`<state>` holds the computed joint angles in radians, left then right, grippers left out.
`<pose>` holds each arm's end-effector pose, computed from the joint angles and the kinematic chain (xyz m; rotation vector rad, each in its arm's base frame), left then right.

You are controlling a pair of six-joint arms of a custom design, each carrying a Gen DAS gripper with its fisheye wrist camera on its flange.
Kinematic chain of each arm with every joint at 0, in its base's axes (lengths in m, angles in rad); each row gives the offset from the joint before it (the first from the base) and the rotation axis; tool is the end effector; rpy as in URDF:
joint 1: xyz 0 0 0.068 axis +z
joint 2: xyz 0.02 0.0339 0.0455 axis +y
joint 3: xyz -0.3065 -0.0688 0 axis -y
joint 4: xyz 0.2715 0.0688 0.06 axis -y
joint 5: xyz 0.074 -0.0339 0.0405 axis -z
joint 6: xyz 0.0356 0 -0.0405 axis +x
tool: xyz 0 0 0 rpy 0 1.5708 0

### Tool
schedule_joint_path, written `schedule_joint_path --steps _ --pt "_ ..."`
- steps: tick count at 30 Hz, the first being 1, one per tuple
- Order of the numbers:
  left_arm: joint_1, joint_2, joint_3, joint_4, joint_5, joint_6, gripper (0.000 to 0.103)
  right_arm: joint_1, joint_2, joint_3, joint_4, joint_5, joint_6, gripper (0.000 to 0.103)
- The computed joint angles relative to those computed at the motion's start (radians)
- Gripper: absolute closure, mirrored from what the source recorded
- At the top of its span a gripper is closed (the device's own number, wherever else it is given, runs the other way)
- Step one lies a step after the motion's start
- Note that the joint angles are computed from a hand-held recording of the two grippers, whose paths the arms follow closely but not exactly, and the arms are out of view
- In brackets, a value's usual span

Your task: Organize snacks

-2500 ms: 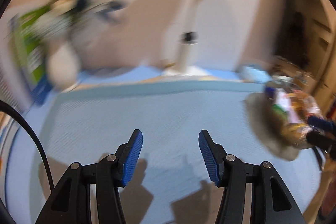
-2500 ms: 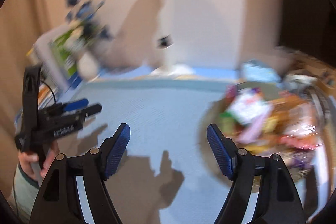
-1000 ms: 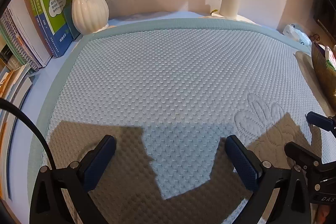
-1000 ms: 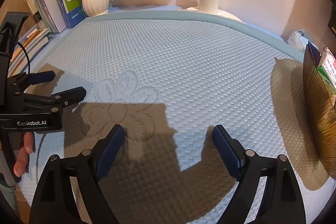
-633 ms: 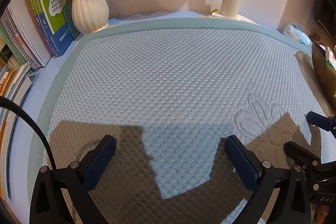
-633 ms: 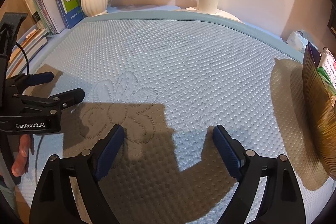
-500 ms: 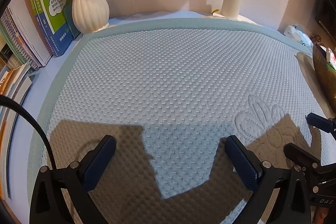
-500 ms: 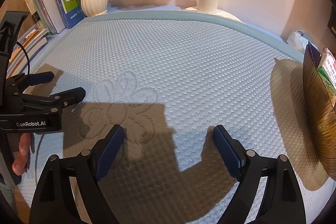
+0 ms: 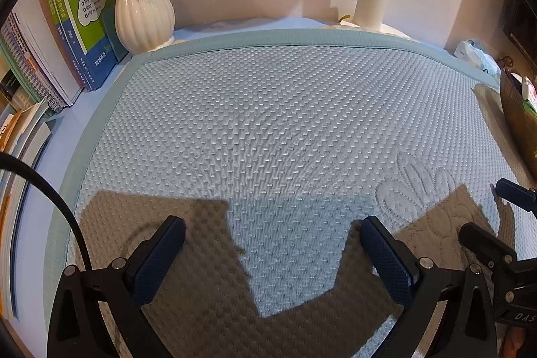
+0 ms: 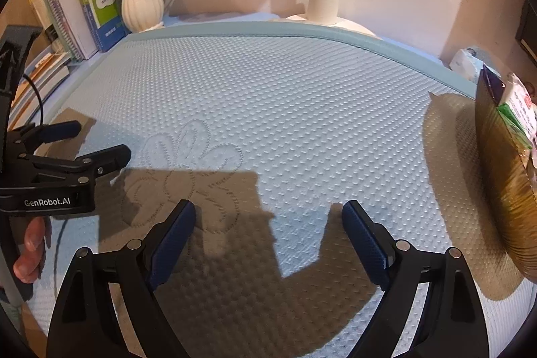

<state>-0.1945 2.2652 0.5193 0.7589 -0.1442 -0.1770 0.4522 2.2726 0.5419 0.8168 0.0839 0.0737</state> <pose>0.2837 -0.0507 -0.0199 -0.0329 2.5425 0.0394 0.2718 0.1287 -0.0167 -0.4324 2.4461 0.1193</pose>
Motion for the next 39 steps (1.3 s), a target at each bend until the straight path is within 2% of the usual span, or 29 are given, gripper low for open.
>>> schedule_joint_path --steps 3,5,9,12,15,17,19,22,24,27,29,32,39 --pt "-0.001 0.0 0.0 0.0 0.0 0.0 0.0 -0.003 -0.002 0.003 -0.011 0.006 0.01 0.014" --pt "0.0 -0.002 0.004 -0.009 0.0 -0.008 0.0 0.01 -0.004 0.0 -0.011 0.055 0.032 0.014" --pt "-0.035 -0.005 -0.002 -0.025 -0.076 -0.126 0.0 0.007 -0.01 -0.005 -0.026 0.097 0.079 0.014" --pt "-0.064 -0.003 0.002 -0.046 -0.122 -0.189 0.0 -0.033 -0.014 -0.01 -0.038 0.051 0.105 0.014" --pt "-0.068 0.007 0.005 -0.039 -0.129 -0.197 0.0 -0.036 -0.01 -0.01 -0.037 0.052 0.093 0.012" --pt "-0.064 0.014 0.004 -0.025 -0.125 -0.203 0.0 -0.016 -0.009 0.007 -0.073 0.083 0.083 0.001" --pt "-0.069 0.017 0.004 -0.023 -0.133 -0.214 0.0 -0.01 -0.008 0.015 -0.083 0.098 0.077 0.0" --pt "-0.068 0.01 0.021 -0.062 -0.135 -0.228 0.0 -0.048 -0.007 0.028 -0.097 0.042 0.072 0.0" --pt "-0.069 0.009 0.029 -0.08 -0.139 -0.234 0.0 -0.054 -0.006 0.028 -0.095 0.044 0.076 0.0" --pt "-0.069 0.019 0.018 -0.042 -0.144 -0.23 0.0 -0.039 -0.007 0.027 -0.097 0.078 0.078 0.0" --pt "-0.069 0.015 0.023 -0.06 -0.146 -0.236 0.0 -0.028 -0.008 0.032 -0.11 0.102 0.085 0.0" --pt "-0.081 0.044 -0.009 0.038 -0.171 -0.241 0.0 -0.006 -0.012 0.035 -0.128 0.145 0.102 0.0" --pt "-0.078 0.041 -0.012 0.038 -0.168 -0.237 0.0 0.074 0.009 0.017 -0.059 0.296 0.084 0.0"
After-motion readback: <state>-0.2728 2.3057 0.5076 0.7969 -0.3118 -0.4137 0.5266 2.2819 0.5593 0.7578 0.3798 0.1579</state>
